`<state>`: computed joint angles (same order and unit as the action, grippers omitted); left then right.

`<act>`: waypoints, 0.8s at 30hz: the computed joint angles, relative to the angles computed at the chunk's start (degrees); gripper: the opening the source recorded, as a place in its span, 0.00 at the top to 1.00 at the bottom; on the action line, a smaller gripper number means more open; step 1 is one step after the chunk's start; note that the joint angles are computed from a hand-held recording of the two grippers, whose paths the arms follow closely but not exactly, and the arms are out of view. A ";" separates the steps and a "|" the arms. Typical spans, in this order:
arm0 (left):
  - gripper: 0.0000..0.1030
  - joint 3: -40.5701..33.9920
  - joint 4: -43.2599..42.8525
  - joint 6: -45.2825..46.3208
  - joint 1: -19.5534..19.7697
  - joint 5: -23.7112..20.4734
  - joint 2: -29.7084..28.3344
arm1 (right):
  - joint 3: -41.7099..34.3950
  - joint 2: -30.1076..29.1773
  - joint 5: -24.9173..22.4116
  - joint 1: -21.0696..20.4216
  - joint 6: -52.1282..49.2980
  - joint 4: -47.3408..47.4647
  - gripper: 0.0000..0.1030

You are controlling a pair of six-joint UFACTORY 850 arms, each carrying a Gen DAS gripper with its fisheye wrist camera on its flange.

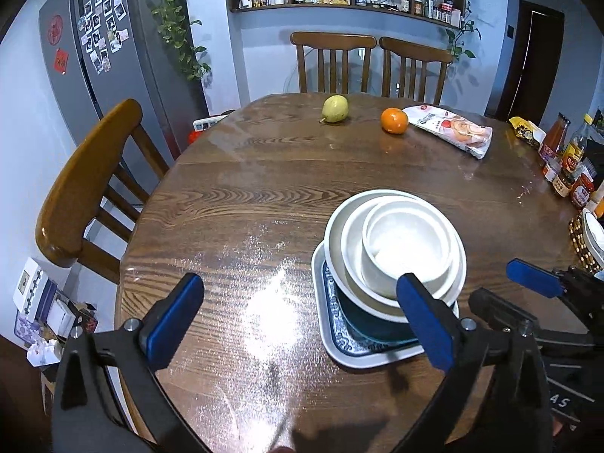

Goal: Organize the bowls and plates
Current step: 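Withdraw both tools up and away from the stacked dishes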

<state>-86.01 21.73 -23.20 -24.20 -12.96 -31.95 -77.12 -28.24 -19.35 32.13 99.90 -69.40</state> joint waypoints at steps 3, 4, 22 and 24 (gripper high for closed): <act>0.01 0.60 -1.78 2.02 0.01 -0.09 0.57 | 0.31 0.05 0.17 0.07 -0.83 1.30 0.43; 0.01 0.81 -2.71 2.86 0.03 -0.18 0.73 | 0.44 0.08 0.18 0.12 -0.82 1.38 0.43; 0.01 4.06 3.52 -3.18 -0.39 -1.86 2.30 | 1.47 0.71 -0.45 1.13 -1.76 3.57 0.43; 0.01 4.62 4.34 -3.97 -0.42 -1.58 2.52 | 1.73 0.81 -0.43 1.12 -1.01 3.27 0.43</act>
